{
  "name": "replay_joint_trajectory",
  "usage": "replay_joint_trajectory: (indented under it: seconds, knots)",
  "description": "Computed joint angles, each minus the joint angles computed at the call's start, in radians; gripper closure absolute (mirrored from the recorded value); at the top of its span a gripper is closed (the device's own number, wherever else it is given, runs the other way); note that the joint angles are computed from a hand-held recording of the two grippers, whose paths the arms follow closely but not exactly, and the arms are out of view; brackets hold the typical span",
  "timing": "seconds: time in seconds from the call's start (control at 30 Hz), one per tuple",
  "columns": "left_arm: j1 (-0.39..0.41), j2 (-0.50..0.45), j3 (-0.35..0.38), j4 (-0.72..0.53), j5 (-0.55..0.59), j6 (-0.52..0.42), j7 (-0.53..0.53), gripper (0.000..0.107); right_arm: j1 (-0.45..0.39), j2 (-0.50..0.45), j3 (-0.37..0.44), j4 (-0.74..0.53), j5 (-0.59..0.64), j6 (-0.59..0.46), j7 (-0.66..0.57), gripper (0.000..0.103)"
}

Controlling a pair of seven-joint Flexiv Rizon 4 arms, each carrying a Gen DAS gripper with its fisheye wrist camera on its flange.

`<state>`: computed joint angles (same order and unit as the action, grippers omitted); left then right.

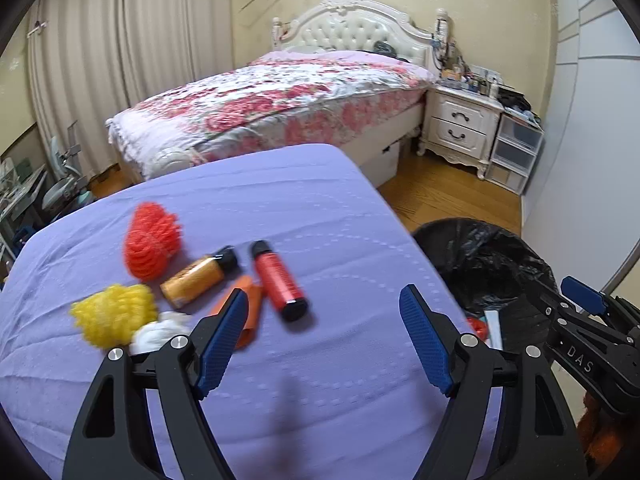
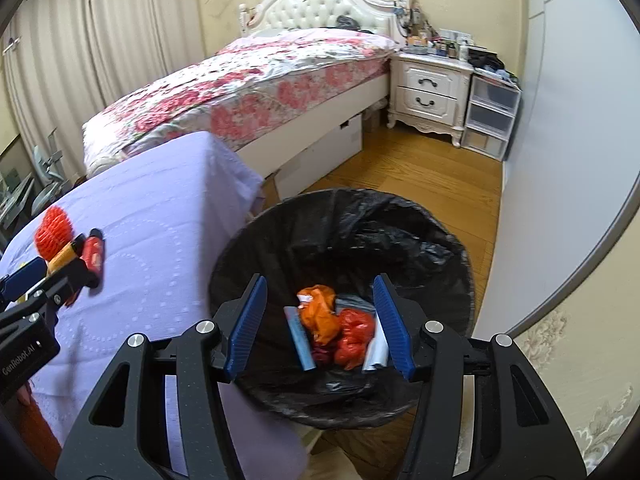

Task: Collect trash
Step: 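Return the right tool to the table and grasp the white crumpled tissue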

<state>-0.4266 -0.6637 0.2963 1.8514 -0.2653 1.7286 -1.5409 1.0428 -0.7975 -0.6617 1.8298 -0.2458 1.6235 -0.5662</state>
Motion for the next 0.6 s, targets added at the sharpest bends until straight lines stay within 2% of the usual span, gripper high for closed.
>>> replay_joint_trajectory:
  seconds: [0.23, 0.33, 0.6]
  knots:
    - [-0.011, 0.052, 0.071, 0.103, -0.034, 0.066, -0.004, 0.030, 0.006, -0.002, 0.043, -0.055, -0.039, -0.014, -0.025, 0.049]
    - [-0.031, 0.061, 0.116, 0.141, -0.080, 0.085, 0.010, 0.029, 0.007, -0.004, 0.064, -0.082, -0.067, -0.022, -0.033, 0.048]
    - [-0.030, 0.078, 0.162, 0.234, -0.209, 0.145, 0.073, 0.029, -0.026, -0.017, 0.155, -0.174, -0.154, -0.053, -0.049, 0.047]
